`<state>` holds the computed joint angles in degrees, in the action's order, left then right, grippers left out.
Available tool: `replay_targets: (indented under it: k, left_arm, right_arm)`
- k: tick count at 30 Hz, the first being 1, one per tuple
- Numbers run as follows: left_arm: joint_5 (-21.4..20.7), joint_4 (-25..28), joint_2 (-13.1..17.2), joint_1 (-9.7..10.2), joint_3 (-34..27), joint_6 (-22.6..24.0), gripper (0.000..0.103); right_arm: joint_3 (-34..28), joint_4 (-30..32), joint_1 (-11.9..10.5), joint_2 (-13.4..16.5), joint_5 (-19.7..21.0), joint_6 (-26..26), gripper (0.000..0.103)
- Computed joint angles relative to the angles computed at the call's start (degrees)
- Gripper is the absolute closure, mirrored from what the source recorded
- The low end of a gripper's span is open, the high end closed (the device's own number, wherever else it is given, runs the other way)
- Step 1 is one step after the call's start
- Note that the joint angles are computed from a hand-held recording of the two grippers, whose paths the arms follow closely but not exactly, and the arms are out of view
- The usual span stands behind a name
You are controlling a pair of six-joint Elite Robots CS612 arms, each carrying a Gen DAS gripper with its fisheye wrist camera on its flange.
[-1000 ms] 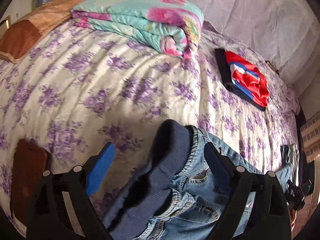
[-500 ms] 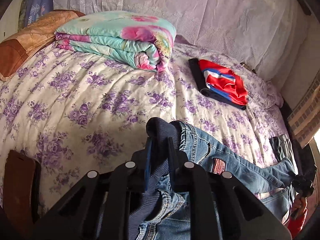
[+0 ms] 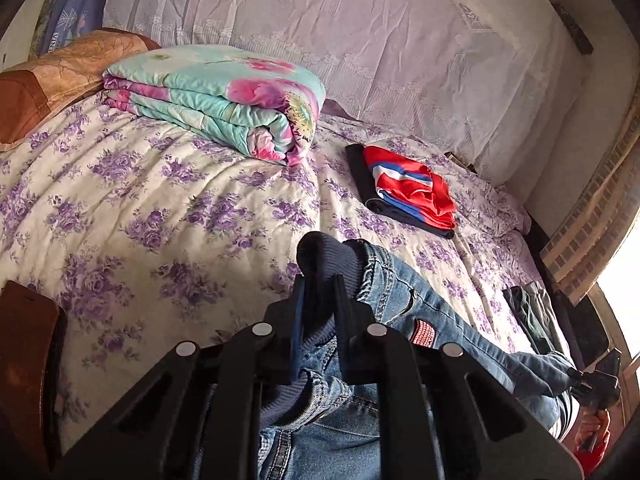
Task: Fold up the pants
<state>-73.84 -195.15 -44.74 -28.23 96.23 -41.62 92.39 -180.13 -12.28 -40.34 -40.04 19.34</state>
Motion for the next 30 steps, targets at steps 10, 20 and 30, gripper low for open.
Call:
replay_targets:
  k: [10, 20, 30]
  left_arm:
    - [-3.7, 15.4, 0.9, 1.71, -5.5, -3.4, 0.04]
    - [-6.2, 16.2, 3.1, 2.09, -8.9, -2.6, 0.072]
    - [1.2, -8.7, -1.4, -1.95, 2.2, 0.2, 0.079]
  right_arm:
    - [-1.4, 2.6, 0.1, 2.1, 1.2, 1.4, 0.085]
    - [-1.6, -0.1, 0.7, 2.3, 0.3, 0.8, 0.092]
    - [1.6, -7.0, -0.2, 0.5, 2.1, 0.9, 0.095]
